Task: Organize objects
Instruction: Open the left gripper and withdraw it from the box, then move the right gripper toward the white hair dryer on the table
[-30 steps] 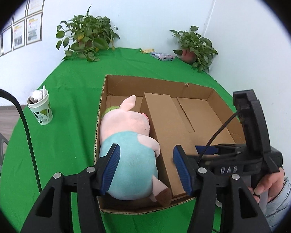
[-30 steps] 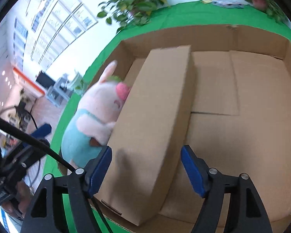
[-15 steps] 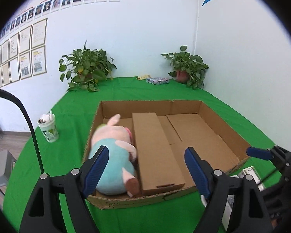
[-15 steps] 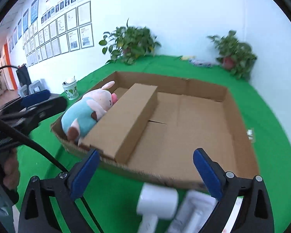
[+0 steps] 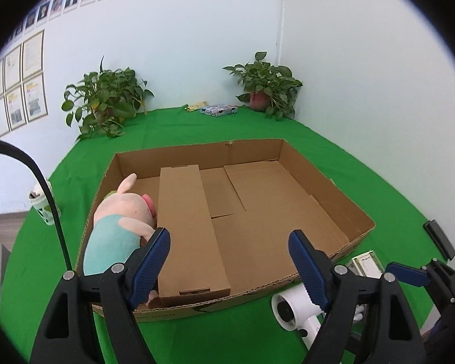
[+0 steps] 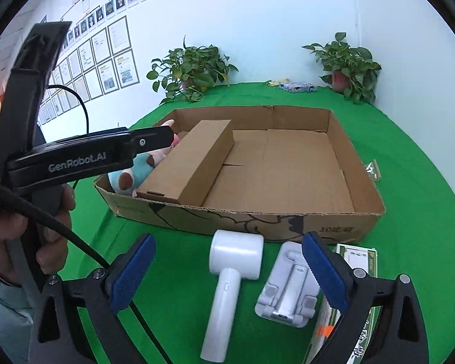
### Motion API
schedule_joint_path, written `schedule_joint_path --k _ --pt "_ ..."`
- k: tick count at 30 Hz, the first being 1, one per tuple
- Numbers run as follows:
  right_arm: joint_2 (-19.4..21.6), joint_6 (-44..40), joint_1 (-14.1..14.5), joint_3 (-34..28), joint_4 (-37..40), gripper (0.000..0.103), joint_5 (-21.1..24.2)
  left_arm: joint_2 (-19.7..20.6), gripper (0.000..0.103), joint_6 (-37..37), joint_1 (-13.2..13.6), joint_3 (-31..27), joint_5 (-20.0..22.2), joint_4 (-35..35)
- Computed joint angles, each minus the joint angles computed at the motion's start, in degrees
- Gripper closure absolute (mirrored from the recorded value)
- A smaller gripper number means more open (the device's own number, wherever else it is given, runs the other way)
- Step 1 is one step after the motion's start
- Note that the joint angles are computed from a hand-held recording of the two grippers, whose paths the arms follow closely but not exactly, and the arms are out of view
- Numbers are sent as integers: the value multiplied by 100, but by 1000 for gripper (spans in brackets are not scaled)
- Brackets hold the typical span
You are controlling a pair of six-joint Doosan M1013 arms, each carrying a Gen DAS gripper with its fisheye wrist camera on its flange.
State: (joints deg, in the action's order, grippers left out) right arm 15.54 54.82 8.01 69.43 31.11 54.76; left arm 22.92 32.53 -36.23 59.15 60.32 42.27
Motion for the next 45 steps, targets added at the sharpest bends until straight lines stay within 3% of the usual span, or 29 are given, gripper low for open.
schedule_joint_path --k 2,6,10,13,17,19,20,22,29,33,37,40,42,45 --pt "-5 -14 -28 9 91 5 80 138 23 179 32 -250 225 -132" --pt "-59 -112 -60 82 252 5 128 478 23 716 248 -898 256 -875" --pt "-134 -187 -99 188 365 5 179 1091 23 1647 586 -1940 350 -2389" --pt "-180 -150 -149 254 492 5 214 1830 23 1948 764 -3101 1240 -3074" --pt "-240 -182 -187 347 474 5 188 2673 24 1949 859 -4461 2572 -3005" --pt "-258 -224 -209 384 513 5 173 2683 24 1692 916 -4388 2693 -3011" --pt "-259 -236 -217 394 542 5 189 2608 31 1628 942 -4211 2609 -3055" --pt "-259 -240 -226 406 584 5 206 2521 36 1652 967 -4019 2528 -3148" --pt "-219 -227 -171 402 536 5 192 2699 35 1748 894 -4408 2898 -2908" --pt "-199 -119 -180 435 569 5 137 2263 35 1741 747 -3737 2450 -2240" --pt "-287 -291 -171 655 504 1 -122 1260 34 1366 467 -2237 1449 -1417" --pt "-256 -315 -123 709 220 1 135 420 20 362 188 -957 904 -459" --pt "-214 -331 -100 733 216 1 385 41 20 -433 -37 -323 962 238" --pt "-163 -354 2 767 105 1 492 -320 19 -786 -202 312 1105 330"
